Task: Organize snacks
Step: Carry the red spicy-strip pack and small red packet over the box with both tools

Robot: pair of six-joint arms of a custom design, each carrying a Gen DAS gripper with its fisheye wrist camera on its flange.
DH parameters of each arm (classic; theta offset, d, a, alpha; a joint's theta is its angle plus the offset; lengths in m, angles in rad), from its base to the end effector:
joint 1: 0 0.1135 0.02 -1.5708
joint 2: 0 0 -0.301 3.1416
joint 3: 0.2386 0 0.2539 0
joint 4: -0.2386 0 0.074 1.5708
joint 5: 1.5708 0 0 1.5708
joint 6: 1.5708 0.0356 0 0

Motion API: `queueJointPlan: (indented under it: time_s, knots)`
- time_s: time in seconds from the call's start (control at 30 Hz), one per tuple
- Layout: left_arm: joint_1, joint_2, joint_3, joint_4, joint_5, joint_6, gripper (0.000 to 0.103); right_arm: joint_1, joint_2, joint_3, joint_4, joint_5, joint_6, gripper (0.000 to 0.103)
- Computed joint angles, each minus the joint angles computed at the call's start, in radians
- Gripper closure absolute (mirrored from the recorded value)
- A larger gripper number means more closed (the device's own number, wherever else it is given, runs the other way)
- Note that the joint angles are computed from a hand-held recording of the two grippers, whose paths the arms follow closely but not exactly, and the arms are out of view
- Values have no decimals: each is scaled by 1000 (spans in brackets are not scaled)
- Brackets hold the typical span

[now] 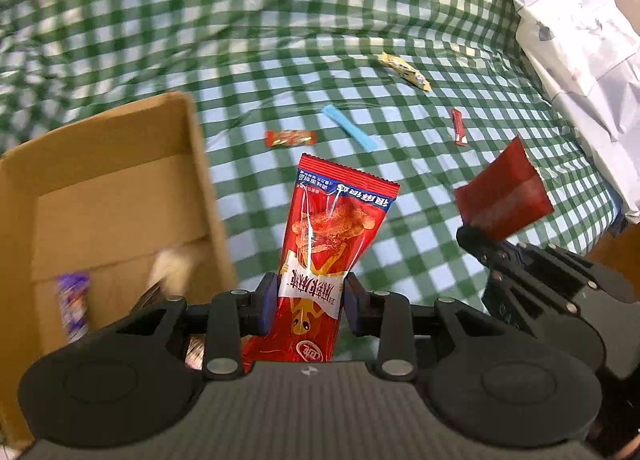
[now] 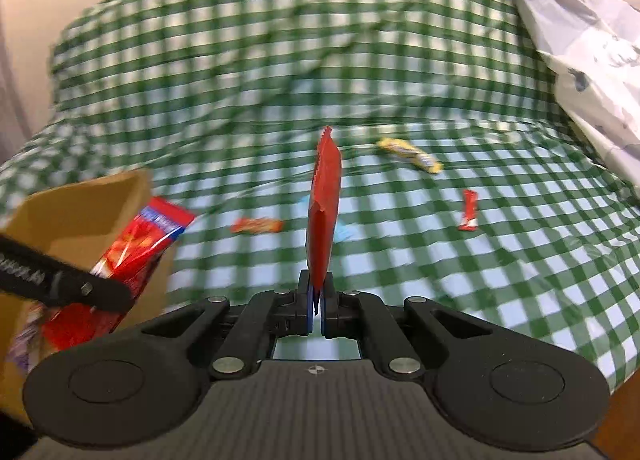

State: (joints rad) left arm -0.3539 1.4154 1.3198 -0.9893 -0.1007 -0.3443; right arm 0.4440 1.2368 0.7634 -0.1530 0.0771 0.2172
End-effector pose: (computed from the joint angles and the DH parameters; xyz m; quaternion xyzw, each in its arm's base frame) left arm 0.2600 -0.0922 0.3503 -0.0074 0.9694 -0.0363 0.2425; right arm 0.2332 0.1079 0.2746 -0.0833 0.8862 0.1151 0.4410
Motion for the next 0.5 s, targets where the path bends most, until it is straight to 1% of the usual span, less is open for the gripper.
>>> queueJointPlan:
  time_s: [0.13,0.23,0.37,0.5]
  knots:
    - [11,-177,-75,-97,-37,-23,65,183,-135,-11,-128,83,59,100]
    - [13,-303,-119,-180,-63,-52,65,346,-193,7,-214,155,125,100]
    - [3,-471,-148,-314,-108,-109,65,592,-225,45,-296,281,216,100]
    - [-82,-599,-141,-446,-191,-217,65,791,-213,93,-353,394,290,100]
